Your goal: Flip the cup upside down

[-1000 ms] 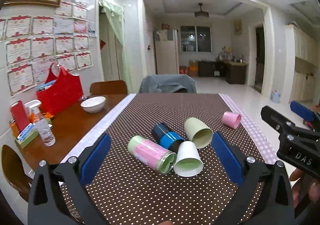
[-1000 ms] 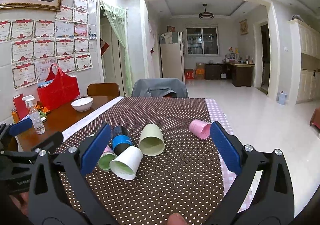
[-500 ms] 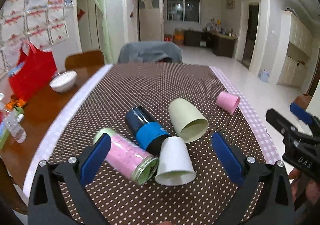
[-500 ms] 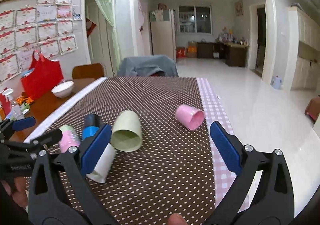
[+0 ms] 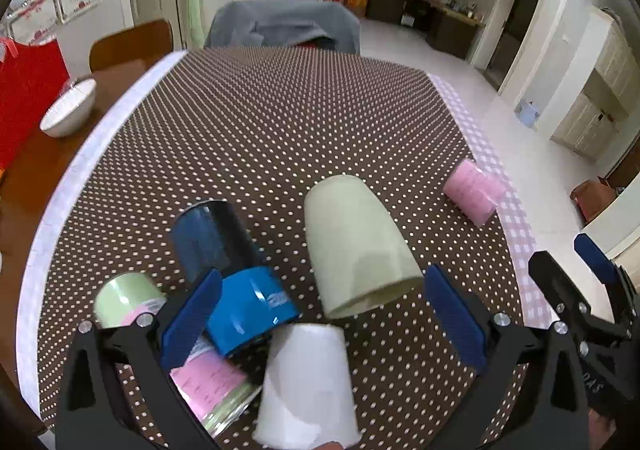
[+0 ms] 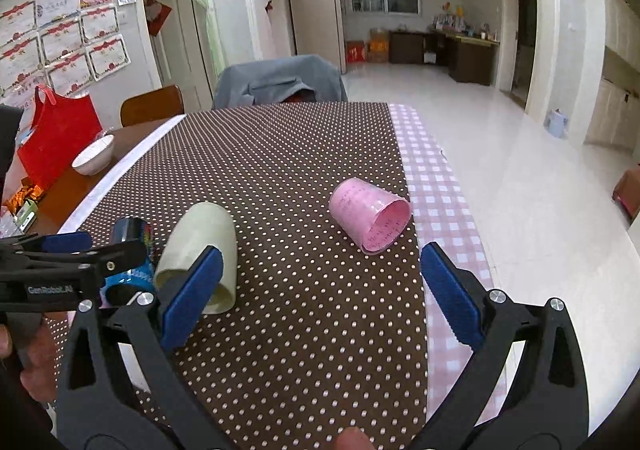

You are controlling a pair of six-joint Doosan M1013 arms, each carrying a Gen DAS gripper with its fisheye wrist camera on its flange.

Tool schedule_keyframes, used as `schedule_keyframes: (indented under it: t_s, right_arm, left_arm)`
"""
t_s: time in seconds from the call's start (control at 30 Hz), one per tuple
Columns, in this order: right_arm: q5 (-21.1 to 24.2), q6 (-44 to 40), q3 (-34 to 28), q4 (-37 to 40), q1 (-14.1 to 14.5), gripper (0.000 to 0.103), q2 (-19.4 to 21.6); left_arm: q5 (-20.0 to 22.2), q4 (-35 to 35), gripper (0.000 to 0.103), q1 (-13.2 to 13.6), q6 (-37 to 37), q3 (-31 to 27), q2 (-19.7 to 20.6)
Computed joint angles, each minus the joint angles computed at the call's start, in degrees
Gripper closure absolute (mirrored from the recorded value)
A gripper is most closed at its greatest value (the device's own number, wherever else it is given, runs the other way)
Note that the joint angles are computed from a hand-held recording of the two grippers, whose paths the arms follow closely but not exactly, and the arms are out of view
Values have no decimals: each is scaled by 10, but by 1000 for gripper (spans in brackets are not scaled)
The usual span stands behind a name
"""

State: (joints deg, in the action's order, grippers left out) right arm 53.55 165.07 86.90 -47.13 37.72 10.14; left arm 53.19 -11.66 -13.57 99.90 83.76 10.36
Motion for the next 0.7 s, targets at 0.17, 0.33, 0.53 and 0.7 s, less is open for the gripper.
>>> schedule_keyframes:
  t_s: [0.17, 0.33, 0.53, 0.7]
  right_arm:
    - [-11, -33, -5, 35, -21, 6, 6]
    - [-20, -43, -8, 60, -38, 6, 10]
    - [-34, -50, -2, 78, -49, 6, 8]
    - [-44, -48, 3, 89, -55, 6, 8]
  left_arm:
    - [41, 12, 4, -8, -29, -39, 36]
    - [81, 16, 4, -15, -50, -73, 67]
    - [135, 8, 4, -19, -63, -106, 102]
    - [187, -18, 4, -13, -65, -132, 129]
